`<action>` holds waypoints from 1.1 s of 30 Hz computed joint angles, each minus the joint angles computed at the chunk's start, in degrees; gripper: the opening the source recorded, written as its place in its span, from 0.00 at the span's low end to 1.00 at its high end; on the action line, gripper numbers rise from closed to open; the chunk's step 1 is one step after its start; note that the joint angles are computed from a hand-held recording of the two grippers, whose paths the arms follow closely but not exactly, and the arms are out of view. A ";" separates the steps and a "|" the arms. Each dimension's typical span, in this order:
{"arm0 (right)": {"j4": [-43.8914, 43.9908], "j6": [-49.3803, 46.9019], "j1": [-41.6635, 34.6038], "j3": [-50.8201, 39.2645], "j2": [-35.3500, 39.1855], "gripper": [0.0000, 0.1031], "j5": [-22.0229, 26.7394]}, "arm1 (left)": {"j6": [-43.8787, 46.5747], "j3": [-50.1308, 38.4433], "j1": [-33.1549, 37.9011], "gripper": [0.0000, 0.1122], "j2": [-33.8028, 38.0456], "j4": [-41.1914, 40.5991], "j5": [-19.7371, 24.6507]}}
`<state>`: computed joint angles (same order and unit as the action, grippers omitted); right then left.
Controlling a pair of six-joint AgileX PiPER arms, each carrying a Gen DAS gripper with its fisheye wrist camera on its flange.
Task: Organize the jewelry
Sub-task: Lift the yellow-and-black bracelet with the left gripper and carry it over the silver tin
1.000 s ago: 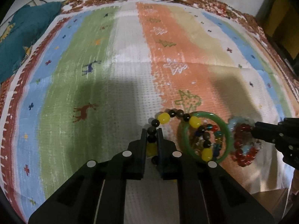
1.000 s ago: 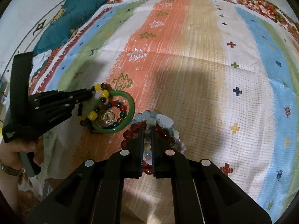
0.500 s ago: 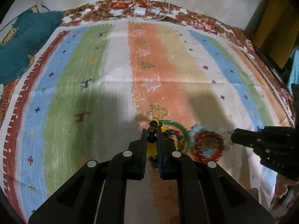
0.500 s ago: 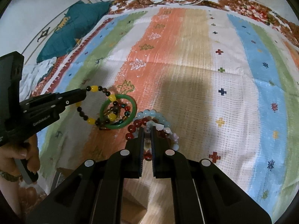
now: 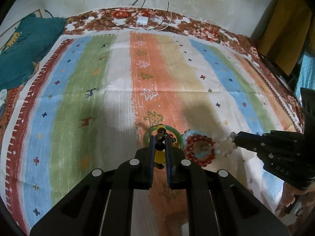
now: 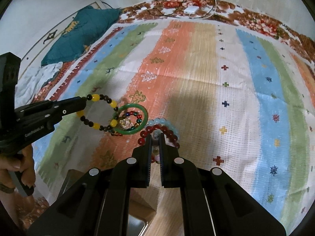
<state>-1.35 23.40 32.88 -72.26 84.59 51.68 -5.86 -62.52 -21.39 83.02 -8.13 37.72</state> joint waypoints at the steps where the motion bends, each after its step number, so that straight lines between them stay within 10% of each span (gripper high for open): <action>1: -0.27 0.44 0.34 0.11 -0.35 0.08 -0.03 | -0.17 0.28 -0.08 0.08 -0.70 0.05 0.10; 33: -16.41 17.16 17.59 -0.49 -12.17 0.08 4.90 | -10.75 6.51 -9.97 0.08 -19.72 6.18 2.77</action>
